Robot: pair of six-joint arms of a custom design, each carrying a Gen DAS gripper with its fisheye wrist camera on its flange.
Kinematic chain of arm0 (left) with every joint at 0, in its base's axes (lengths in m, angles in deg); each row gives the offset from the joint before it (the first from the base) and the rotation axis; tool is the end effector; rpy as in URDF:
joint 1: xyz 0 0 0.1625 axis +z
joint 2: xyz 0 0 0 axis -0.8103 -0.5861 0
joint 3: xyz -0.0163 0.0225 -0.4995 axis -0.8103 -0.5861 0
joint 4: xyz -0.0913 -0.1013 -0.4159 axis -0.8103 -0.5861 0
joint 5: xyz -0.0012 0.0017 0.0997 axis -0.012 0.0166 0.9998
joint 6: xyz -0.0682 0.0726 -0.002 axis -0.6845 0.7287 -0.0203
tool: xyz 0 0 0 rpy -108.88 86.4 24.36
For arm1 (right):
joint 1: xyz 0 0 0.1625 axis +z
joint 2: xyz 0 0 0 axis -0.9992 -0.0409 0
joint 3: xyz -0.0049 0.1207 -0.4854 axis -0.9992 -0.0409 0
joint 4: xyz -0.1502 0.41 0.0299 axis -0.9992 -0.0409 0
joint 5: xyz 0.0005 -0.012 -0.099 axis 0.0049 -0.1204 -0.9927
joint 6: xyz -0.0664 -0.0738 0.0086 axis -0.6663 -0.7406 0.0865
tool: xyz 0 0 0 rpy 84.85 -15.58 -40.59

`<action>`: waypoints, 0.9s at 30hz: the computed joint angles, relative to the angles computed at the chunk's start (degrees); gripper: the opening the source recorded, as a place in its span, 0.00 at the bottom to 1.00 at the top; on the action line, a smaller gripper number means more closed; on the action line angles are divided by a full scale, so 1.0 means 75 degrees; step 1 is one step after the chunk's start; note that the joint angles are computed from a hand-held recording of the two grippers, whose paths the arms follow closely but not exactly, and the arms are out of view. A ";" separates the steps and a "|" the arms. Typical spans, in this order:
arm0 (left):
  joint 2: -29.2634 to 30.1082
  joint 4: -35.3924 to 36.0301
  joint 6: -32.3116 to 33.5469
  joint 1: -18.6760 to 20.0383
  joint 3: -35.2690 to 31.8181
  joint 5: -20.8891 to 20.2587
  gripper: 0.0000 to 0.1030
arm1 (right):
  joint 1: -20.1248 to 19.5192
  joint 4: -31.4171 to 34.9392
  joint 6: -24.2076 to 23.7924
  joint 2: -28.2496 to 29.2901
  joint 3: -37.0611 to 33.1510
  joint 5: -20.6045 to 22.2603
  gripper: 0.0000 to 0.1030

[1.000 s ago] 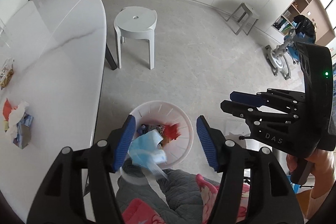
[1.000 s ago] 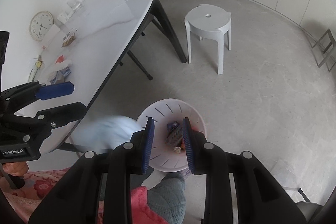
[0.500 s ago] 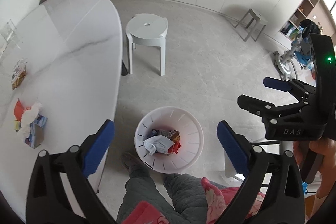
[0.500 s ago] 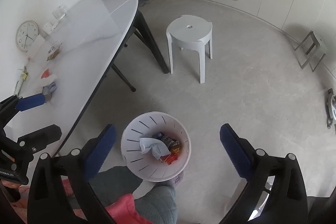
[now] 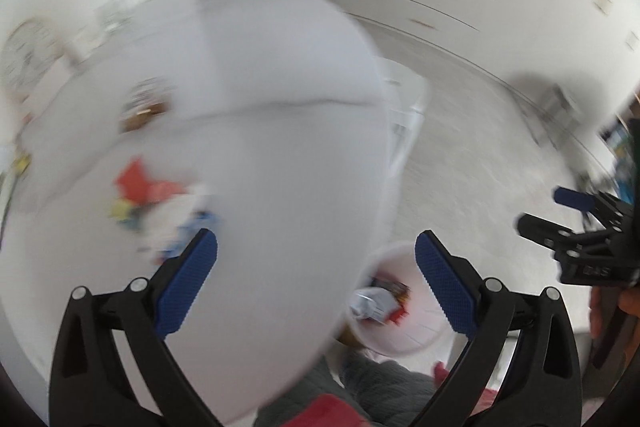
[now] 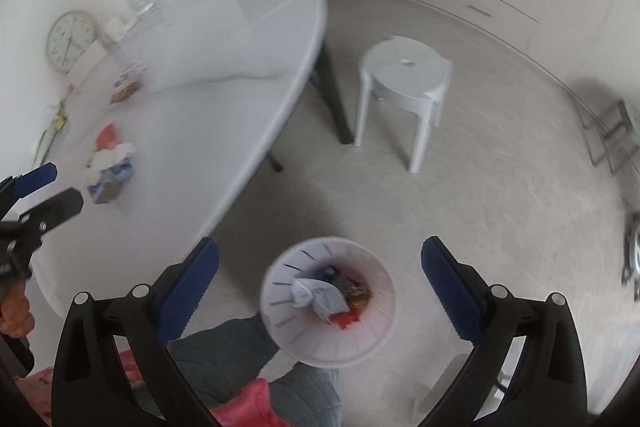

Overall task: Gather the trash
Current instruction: 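Move both grippers back over the table toward the yellow cloth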

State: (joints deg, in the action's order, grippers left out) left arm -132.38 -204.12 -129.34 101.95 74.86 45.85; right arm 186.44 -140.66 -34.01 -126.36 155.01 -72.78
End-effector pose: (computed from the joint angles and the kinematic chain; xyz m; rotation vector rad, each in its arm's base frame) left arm -0.3618 -0.7169 0.1968 0.0807 2.2773 -0.6306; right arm 0.2093 -0.7949 0.3160 0.6323 -2.5259 0.2586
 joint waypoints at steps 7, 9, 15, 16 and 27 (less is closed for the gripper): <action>-0.1226 0.0721 -0.1506 0.0706 0.0704 0.0575 0.92 | 0.0607 0.0750 -0.0283 0.1291 -0.1252 0.0341 0.97; -0.1448 0.0789 -0.1830 0.0921 0.0797 0.0589 0.92 | 0.0774 0.1045 -0.0352 0.1764 -0.1779 0.0412 0.97; -0.1828 0.0192 -0.1641 0.1555 0.0907 0.0530 0.92 | 0.1151 0.1627 -0.0548 0.3030 -0.3340 0.0560 0.97; -0.1861 0.0042 -0.1474 0.1593 0.0972 0.0516 0.92 | 0.1181 0.1672 -0.0560 0.3157 -0.3499 0.0571 0.97; -0.1708 -0.2138 0.1214 0.2116 0.1536 -0.0197 0.86 | 0.1219 0.2388 -0.0637 0.3354 -0.3540 0.1009 0.97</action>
State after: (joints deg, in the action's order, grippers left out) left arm -145.19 -220.16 -120.24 117.82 86.38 44.38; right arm 195.59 -122.76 -38.79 -101.20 128.46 -65.21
